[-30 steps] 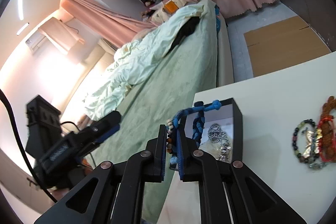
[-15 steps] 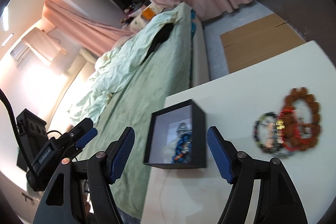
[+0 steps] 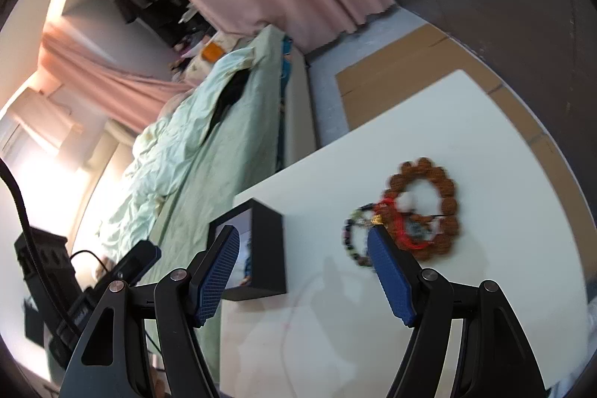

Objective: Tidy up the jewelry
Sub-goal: 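Grasp the red string bracelet with the right tool and lift it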

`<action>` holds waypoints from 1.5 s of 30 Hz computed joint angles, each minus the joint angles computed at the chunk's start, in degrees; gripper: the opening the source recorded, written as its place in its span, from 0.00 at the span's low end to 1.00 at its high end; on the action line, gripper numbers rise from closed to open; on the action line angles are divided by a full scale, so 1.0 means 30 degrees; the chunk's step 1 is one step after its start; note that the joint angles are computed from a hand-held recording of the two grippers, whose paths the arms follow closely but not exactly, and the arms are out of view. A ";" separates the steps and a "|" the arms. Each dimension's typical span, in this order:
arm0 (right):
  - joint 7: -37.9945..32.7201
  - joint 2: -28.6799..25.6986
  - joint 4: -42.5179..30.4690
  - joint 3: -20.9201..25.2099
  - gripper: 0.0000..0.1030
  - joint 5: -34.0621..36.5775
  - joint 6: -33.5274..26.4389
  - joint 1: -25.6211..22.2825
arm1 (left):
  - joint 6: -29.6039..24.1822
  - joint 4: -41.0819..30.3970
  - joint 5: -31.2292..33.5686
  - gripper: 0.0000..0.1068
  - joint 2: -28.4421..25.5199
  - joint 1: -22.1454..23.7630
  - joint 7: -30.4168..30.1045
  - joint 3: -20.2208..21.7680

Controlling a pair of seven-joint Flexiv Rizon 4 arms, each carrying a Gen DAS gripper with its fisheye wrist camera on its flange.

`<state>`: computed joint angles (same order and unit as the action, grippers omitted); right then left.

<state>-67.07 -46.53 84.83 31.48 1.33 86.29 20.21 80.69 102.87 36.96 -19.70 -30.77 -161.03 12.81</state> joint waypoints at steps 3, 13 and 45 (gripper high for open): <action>0.0486 0.0112 0.0056 -0.0436 0.70 0.0226 -0.0289 -0.0083 | 0.0083 -0.0402 -0.0696 0.73 -0.0581 0.0321 0.0738 -0.0558; 0.0510 -0.0516 -0.1297 -0.0974 0.54 0.0802 -0.3242 -0.0181 | 0.0685 -0.1179 -0.3666 0.57 -0.2217 0.0138 0.3562 -0.0689; -0.2776 -0.0212 -0.2387 -0.1749 0.08 0.3563 -0.3584 0.0128 | 0.0703 -0.2418 -0.7579 0.48 -0.4228 -0.0546 0.7246 -0.0106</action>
<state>-75.39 -47.17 77.66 26.23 12.02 75.54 20.60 82.80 95.61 14.23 -32.39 -32.41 -139.29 12.49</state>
